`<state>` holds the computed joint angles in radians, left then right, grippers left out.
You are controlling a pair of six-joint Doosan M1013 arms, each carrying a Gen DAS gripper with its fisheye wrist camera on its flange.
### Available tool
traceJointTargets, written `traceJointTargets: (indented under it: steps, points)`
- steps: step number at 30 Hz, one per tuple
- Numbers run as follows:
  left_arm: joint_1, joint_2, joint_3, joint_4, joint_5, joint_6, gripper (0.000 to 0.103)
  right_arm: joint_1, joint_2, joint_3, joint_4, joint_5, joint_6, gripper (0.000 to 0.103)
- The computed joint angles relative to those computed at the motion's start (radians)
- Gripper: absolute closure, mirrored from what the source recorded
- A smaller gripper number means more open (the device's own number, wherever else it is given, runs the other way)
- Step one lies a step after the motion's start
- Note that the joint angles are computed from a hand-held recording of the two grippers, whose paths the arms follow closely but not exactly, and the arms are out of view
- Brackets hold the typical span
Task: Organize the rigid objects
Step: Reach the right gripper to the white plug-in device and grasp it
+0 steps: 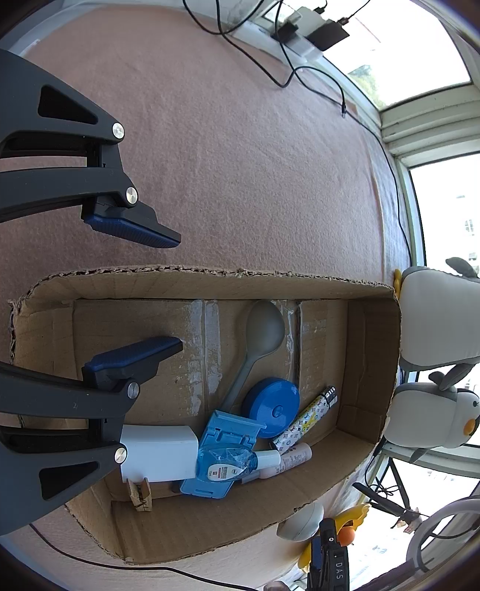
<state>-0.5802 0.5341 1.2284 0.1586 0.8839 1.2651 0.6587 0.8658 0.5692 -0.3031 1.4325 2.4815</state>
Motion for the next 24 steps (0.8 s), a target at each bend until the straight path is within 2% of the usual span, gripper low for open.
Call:
traceJointTargets:
  steps: [3, 6, 12, 18, 22, 24]
  points:
    - [0.001, -0.001, 0.001, -0.003, -0.002, 0.000, 0.052, 0.003, 0.058, -0.097, -0.007, 0.096, -0.075, 0.046]
    - [0.001, -0.001, 0.002, -0.004, -0.003, 0.000, 0.052, 0.006, 0.071, -0.115, -0.017, 0.127, -0.099, 0.046]
    - [0.001, -0.001, 0.002, -0.004, -0.002, 0.000, 0.052, -0.004, -0.006, 0.019, 0.000, 0.055, -0.031, 0.046]
    - [0.000, -0.001, 0.002, -0.001, -0.002, -0.001, 0.052, -0.020, -0.119, 0.211, 0.023, -0.075, 0.084, 0.046]
    - [-0.002, 0.000, -0.001, 0.004, 0.000, -0.003, 0.052, -0.030, -0.161, 0.280, 0.009, -0.100, 0.147, 0.046]
    - [-0.002, 0.000, -0.001, 0.004, 0.000, -0.003, 0.052, -0.038, -0.184, 0.321, 0.030, -0.140, 0.173, 0.046]
